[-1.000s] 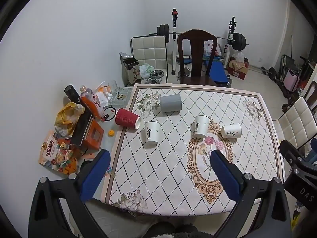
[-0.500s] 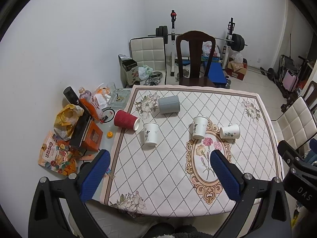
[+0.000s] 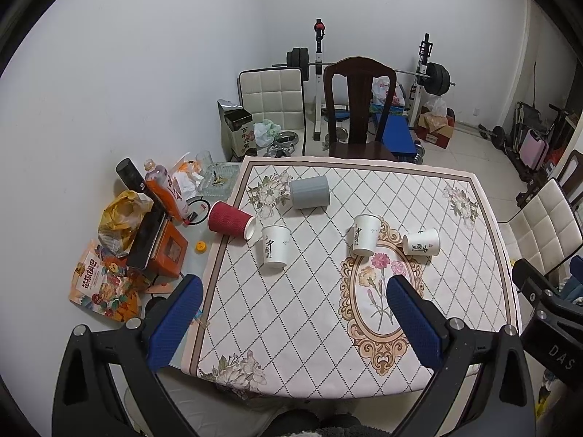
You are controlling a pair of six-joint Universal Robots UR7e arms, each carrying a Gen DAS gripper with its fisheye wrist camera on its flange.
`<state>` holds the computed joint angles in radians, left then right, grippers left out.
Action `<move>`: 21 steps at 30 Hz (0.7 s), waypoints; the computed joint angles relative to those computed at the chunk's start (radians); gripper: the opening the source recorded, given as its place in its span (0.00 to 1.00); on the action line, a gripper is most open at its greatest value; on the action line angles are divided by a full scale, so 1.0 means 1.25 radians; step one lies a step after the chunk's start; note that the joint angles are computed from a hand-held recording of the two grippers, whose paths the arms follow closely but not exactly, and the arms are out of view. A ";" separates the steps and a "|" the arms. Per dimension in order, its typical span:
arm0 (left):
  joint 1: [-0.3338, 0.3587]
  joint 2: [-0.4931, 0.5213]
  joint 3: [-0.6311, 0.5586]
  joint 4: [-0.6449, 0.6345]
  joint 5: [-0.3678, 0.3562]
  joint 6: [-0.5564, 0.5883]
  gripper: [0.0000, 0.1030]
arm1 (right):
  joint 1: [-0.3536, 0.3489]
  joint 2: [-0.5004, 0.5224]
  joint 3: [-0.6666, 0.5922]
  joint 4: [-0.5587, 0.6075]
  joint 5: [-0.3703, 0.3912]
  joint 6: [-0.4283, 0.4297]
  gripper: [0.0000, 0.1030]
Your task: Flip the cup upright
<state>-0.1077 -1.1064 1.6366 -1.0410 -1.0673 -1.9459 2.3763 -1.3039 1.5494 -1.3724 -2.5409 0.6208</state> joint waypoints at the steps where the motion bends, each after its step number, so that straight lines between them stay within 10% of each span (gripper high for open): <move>1: 0.002 0.000 0.000 -0.001 0.001 0.001 1.00 | 0.000 0.000 0.000 -0.001 0.001 -0.001 1.00; 21: 0.001 0.001 0.001 -0.002 0.003 0.000 1.00 | -0.002 -0.003 0.002 -0.006 -0.001 -0.005 1.00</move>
<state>-0.1070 -1.1057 1.6377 -1.0432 -1.0636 -1.9453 2.3740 -1.3071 1.5514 -1.3800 -2.5417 0.6145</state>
